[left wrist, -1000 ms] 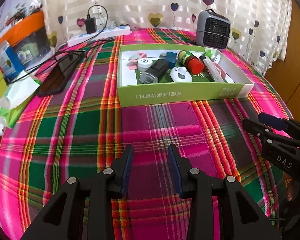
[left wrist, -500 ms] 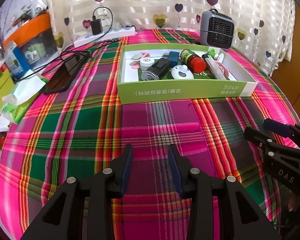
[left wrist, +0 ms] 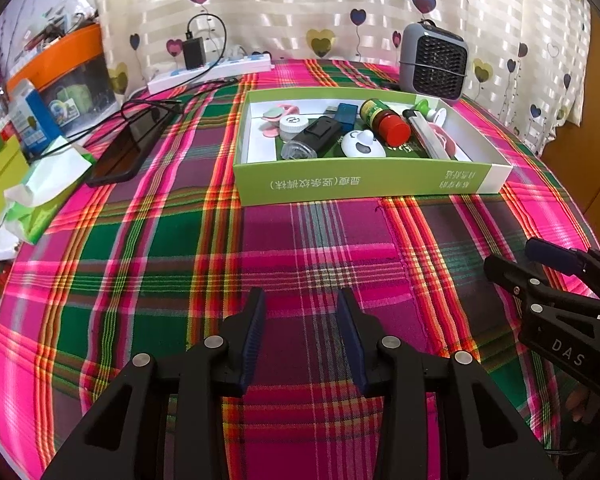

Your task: Organize rigid objects

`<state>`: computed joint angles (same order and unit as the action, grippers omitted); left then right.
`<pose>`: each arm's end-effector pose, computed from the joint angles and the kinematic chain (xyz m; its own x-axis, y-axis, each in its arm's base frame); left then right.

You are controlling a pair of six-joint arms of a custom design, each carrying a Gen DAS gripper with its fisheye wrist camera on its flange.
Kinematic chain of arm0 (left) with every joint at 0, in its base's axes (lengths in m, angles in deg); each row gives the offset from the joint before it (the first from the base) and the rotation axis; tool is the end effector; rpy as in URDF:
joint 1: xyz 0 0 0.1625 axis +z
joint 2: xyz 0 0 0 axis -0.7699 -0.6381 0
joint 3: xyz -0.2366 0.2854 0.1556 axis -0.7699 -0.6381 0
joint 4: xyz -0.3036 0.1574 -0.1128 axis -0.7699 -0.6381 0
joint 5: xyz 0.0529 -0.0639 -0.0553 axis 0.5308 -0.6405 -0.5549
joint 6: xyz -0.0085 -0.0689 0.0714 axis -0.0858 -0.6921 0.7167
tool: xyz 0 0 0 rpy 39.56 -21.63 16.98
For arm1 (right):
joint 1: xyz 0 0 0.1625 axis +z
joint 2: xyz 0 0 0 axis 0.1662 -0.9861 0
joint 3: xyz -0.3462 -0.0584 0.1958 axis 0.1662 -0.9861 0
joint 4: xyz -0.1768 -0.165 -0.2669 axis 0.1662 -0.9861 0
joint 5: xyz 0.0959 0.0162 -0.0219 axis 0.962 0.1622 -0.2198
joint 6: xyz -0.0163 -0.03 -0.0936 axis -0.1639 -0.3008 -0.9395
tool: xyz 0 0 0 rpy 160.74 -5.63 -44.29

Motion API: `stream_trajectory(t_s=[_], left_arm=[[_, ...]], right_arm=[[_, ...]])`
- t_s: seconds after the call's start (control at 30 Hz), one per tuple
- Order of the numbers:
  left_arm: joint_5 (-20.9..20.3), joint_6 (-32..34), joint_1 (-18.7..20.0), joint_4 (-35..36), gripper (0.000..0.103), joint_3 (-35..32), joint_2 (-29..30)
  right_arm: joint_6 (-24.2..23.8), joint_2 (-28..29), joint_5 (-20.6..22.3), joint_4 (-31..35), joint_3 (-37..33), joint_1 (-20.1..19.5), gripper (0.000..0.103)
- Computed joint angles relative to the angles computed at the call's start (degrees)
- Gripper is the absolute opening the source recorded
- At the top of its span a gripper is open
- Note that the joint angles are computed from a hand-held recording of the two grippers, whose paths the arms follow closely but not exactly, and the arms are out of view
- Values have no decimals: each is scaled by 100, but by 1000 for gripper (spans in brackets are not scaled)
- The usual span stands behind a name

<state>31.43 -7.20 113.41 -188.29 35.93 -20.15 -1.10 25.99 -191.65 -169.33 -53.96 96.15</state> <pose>-0.1094 -0.7038 0.2440 -0.6701 -0.3052 -0.6766 0.2671 0.7514 -0.6034 0.3107 -0.7804 0.0167 -0.6230 -0.4893 0.6103 -0.7134 0.6754 -0.1868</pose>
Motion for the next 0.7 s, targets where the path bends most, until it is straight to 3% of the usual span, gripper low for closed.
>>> stream_trajectory(t_s=[0.7], left_arm=[[8, -2, -10, -44, 36, 54, -17]], right_arm=[[-1, 9, 4, 13, -19, -2, 60]])
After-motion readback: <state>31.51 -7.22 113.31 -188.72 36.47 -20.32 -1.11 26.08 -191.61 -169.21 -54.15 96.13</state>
